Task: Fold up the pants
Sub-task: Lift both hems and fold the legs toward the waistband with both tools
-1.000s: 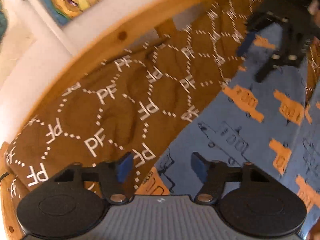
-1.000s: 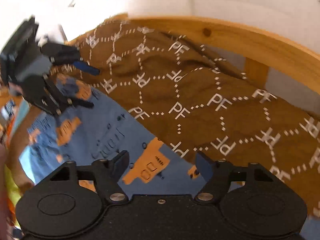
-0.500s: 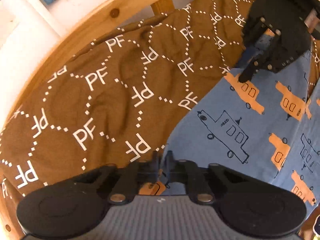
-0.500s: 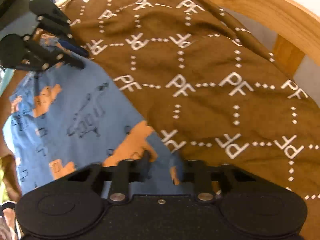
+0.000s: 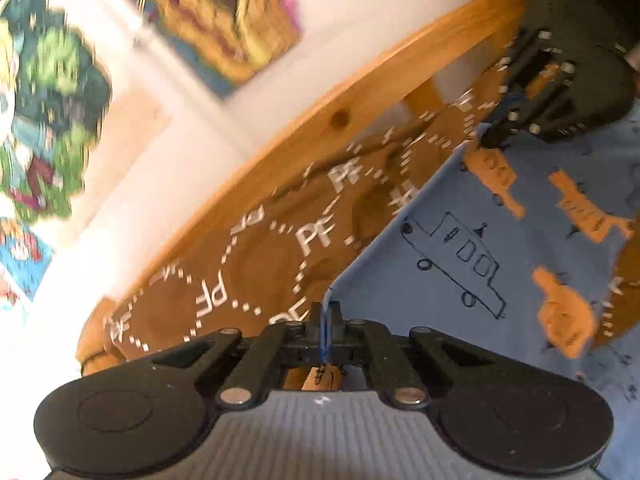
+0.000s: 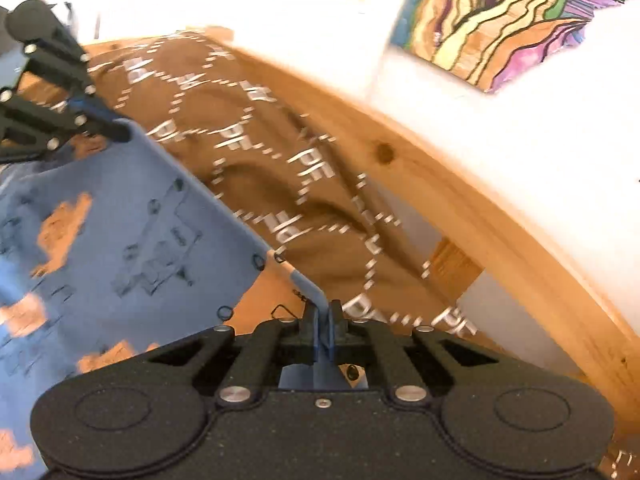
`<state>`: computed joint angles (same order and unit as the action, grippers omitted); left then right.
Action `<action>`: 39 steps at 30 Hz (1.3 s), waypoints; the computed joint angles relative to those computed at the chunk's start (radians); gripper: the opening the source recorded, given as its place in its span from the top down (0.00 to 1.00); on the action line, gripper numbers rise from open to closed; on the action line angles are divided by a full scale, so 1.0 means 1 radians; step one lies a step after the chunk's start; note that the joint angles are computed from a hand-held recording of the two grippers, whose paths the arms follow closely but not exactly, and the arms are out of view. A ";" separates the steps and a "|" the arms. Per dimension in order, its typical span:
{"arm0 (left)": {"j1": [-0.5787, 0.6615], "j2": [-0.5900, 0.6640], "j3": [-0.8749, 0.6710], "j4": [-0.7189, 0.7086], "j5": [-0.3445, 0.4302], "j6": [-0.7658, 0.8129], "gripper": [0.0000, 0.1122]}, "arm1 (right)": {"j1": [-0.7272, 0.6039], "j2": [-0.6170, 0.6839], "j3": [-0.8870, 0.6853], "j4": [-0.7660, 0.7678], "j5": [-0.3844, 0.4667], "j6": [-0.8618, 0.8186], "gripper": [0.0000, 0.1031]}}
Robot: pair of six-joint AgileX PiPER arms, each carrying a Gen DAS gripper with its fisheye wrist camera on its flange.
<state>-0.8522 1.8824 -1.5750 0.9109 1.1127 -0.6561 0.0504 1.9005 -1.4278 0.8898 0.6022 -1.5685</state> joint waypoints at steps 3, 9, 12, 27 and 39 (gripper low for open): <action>0.049 0.063 -0.056 -0.030 0.011 0.003 0.97 | 0.065 0.060 -0.002 -0.050 -0.122 0.061 0.93; 0.085 -0.017 0.047 -0.050 -0.067 -0.047 0.50 | 0.076 0.062 0.069 -0.019 -0.194 -0.037 0.57; 0.038 -0.039 0.127 0.122 -0.002 -0.178 0.25 | 0.029 0.035 0.085 0.113 -0.170 -0.169 0.31; 0.117 -0.125 0.138 -0.171 -0.101 0.069 0.53 | -0.011 0.136 -0.112 -0.090 -0.003 0.076 0.29; 0.024 -0.189 0.217 -0.100 -0.040 -0.046 0.98 | 0.005 0.111 -0.064 -0.101 0.006 0.254 1.00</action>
